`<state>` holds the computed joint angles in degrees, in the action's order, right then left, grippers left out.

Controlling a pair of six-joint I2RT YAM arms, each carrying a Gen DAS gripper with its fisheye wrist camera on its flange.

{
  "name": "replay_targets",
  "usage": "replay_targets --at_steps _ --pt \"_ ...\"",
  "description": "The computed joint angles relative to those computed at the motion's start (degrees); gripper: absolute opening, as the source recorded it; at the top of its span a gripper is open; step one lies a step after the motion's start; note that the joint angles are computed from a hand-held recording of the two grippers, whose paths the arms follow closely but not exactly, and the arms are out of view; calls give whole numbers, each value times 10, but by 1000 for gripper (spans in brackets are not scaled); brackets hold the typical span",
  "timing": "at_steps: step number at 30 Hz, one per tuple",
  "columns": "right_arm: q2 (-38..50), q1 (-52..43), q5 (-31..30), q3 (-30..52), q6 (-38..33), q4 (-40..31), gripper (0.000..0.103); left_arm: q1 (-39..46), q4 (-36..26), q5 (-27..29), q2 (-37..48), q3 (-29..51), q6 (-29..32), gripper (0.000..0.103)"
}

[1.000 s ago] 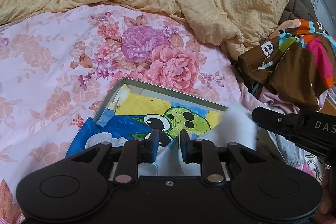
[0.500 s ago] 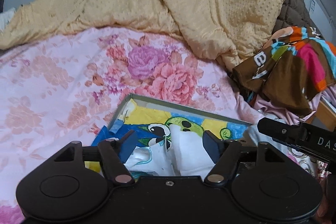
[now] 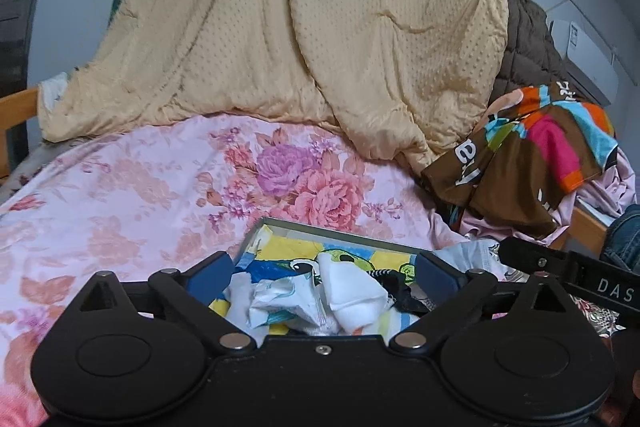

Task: Organize soft objects
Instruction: 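Lower the items into the tray and open both grippers, then withdraw both grippers from the tray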

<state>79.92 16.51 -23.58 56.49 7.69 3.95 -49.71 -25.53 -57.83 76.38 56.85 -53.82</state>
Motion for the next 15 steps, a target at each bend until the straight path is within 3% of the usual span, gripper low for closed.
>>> replay_targets --at_steps 8,15 --pt "-112 -37 -27 -76 -3 -29 97 -117 -204 -83 21 59 -178 102" --pt "-207 -68 -41 -131 -30 -87 102 -210 -437 -115 86 129 -430 102"
